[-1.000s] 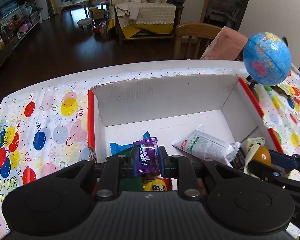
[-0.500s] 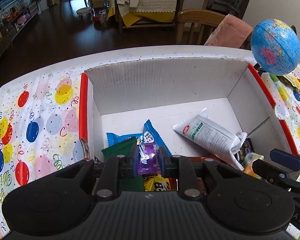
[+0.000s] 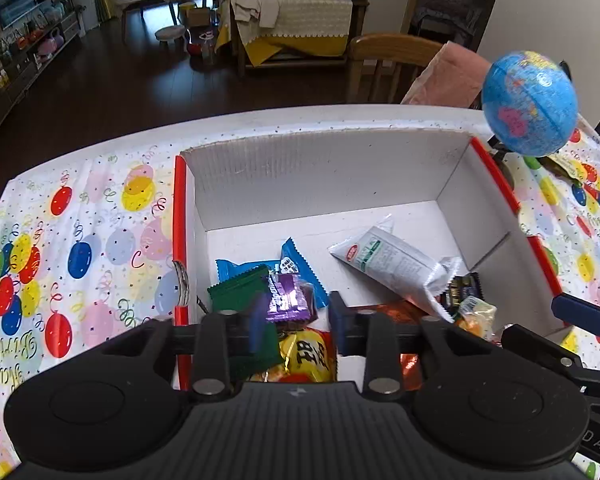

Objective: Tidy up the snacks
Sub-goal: 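Open both grippers to drop the candies into the red box, then withdraw both grippers from the box toward the yellow packet and tan stick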

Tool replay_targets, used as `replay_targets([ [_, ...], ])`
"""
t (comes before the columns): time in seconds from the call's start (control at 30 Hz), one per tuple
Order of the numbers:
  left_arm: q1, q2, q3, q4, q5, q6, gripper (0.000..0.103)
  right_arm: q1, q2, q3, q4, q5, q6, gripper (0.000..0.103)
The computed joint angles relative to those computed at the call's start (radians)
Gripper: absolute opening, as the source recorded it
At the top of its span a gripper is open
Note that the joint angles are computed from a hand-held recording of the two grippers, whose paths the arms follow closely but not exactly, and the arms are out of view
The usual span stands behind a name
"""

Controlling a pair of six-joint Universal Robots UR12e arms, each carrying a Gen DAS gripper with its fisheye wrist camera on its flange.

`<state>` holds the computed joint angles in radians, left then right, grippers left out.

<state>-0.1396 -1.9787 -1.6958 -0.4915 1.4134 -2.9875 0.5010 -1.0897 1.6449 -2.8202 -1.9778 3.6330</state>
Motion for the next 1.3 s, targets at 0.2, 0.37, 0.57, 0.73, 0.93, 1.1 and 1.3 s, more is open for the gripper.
replay_targets([
  [0.2, 0.0, 0.047, -0.047, 0.057, -0.014, -0.012, 0.064, 0.018, -0.021, 0.023, -0.053, -0.032, -0.019, 0.072],
  [0.37, 0.0, 0.087, -0.084, 0.078, -0.018, -0.024, 0.067, 0.033, -0.043, 0.052, -0.112, -0.05, -0.034, 0.082],
  [0.57, 0.0, 0.138, -0.135, 0.108, -0.027, -0.024, 0.069, 0.051, -0.067, 0.085, -0.173, -0.079, -0.058, 0.093],
  [0.73, 0.011, 0.185, -0.178, 0.111, -0.069, -0.045, 0.08, 0.064, -0.092, 0.12, -0.222, -0.094, -0.07, 0.096],
  [0.93, 0.023, 0.24, -0.24, 0.143, -0.099, -0.054, 0.09, 0.082, -0.118, 0.159, -0.261, -0.101, -0.085, 0.102],
  [1.1, 0.036, 0.276, -0.297, 0.185, -0.137, -0.062, 0.102, 0.099, -0.132, 0.188, -0.281, -0.082, -0.081, 0.102],
  [1.3, 0.034, 0.304, -0.343, 0.187, -0.111, -0.048, 0.102, 0.113, -0.139, 0.214, -0.276, -0.062, -0.057, 0.103],
])
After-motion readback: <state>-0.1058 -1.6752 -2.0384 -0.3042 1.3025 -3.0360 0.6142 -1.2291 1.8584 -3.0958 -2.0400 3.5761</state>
